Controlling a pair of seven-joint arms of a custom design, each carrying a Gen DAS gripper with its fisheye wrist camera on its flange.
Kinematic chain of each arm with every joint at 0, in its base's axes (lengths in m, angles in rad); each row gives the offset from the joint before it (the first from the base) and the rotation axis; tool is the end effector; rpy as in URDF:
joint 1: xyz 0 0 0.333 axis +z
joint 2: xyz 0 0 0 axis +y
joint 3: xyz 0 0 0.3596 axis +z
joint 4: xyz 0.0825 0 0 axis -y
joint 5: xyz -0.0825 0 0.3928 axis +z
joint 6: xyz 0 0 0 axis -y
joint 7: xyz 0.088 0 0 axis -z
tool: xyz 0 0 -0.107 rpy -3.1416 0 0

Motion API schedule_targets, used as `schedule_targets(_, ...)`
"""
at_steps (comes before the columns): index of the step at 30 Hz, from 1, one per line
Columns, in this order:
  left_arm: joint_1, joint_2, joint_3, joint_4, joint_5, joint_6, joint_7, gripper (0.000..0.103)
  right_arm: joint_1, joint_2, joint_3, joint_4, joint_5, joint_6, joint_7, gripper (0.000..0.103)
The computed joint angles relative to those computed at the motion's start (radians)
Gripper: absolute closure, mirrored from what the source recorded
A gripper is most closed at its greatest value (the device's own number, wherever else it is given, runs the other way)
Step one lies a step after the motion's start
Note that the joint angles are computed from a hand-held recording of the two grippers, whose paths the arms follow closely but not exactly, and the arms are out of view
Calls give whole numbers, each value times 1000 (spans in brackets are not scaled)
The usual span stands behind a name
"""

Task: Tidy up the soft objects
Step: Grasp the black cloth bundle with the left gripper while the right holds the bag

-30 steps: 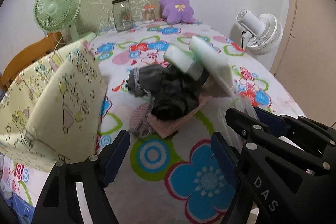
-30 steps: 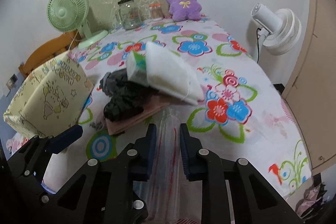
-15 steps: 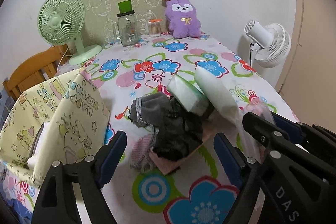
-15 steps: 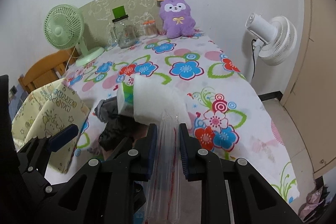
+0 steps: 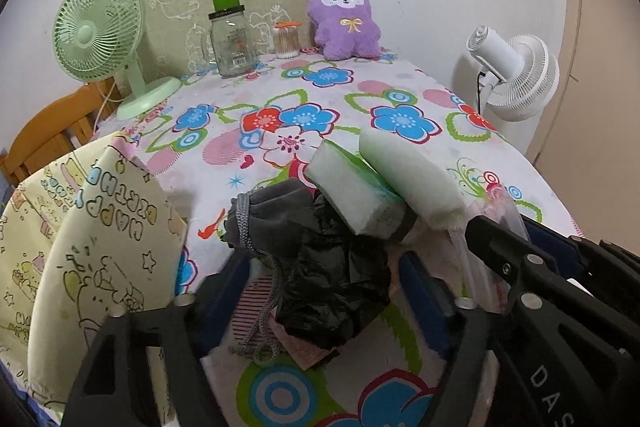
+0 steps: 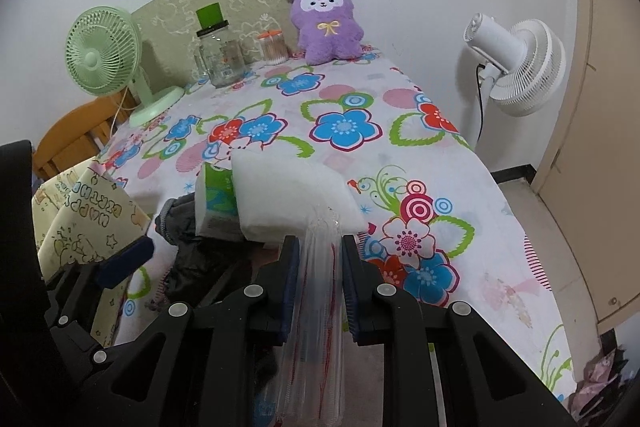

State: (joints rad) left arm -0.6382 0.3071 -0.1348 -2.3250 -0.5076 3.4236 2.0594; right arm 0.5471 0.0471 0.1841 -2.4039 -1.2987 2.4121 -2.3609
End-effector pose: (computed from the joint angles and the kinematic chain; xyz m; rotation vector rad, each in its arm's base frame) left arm 0.4535 -0.3600 0.3278 -1.1101 2.3687 -0.9103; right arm 0.3760 0.3298 0.3307 -1.1886 2.1935 -0.7956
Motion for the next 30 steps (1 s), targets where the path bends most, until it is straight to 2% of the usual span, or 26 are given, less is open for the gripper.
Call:
schedule_targets(1, 3, 0, 0, 5, 2, -17, 0, 38, -1, 1, -1, 0, 1, 3, 0, 79)
schedule_targets(3, 28, -2, -19, 5, 27, -37, -11, 51, -3, 4, -3, 2, 1, 9, -2, 79)
schedule_targets(6, 16, -7, -4, -2, 41, -41, -24, 54, -2, 6, -3, 4, -3, 17, 1, 79)
schedule_targets(16, 116, -47, -91, -56, 126, -20, -97, 57, 16, -6, 10, 9, -1, -14, -1, 79)
schedule_targets(27, 151, -114, -121, -125, 147, 39, -128, 57, 48, -39, 41, 17, 2, -88, -5, 79)
schedule_targets(30, 180, -136, -144, -146, 172, 52, -153, 57, 58, -46, 50, 22, 2, -110, -8, 79)
